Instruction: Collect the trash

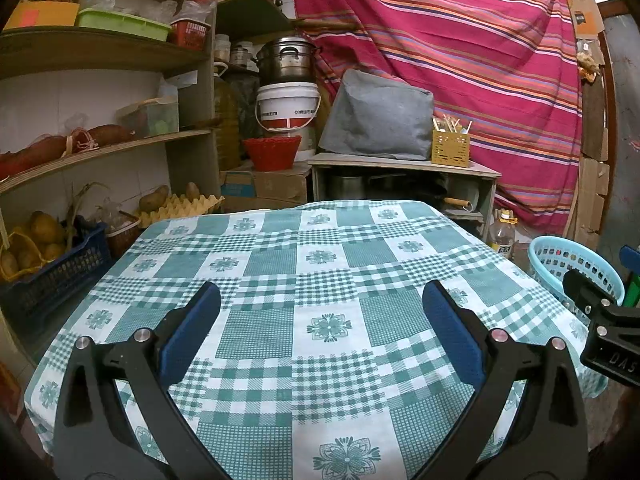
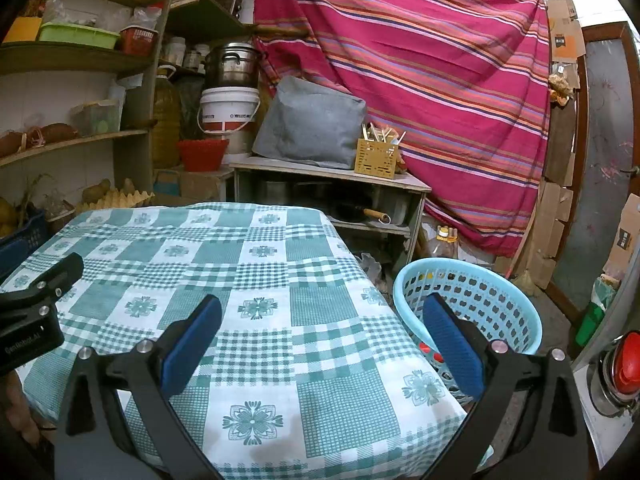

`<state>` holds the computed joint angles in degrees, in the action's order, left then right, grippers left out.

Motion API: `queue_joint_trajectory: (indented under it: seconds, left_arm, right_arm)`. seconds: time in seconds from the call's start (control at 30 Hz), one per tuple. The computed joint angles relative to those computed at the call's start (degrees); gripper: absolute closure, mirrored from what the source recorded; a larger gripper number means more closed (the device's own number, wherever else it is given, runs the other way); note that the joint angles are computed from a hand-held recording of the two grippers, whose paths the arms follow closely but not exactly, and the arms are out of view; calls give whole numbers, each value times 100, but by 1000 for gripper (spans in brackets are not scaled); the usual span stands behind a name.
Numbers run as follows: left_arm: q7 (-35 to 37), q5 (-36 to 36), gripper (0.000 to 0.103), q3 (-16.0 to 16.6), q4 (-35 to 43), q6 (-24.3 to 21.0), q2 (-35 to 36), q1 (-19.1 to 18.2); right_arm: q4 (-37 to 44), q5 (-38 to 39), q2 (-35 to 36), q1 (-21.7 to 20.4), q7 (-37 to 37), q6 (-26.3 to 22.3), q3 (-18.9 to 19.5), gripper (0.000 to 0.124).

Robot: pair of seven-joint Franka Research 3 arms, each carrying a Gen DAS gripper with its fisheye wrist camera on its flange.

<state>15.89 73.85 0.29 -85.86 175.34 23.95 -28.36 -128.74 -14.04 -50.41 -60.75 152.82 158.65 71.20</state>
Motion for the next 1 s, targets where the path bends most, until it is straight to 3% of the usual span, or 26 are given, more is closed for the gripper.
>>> queue_joint_trajectory:
  seconds: [1.0]
  left_arm:
    - [-75, 45, 5, 20, -11, 20, -18, 9]
  right_arm:
    - [-2, -49, 12, 0, 13, -15, -6, 26]
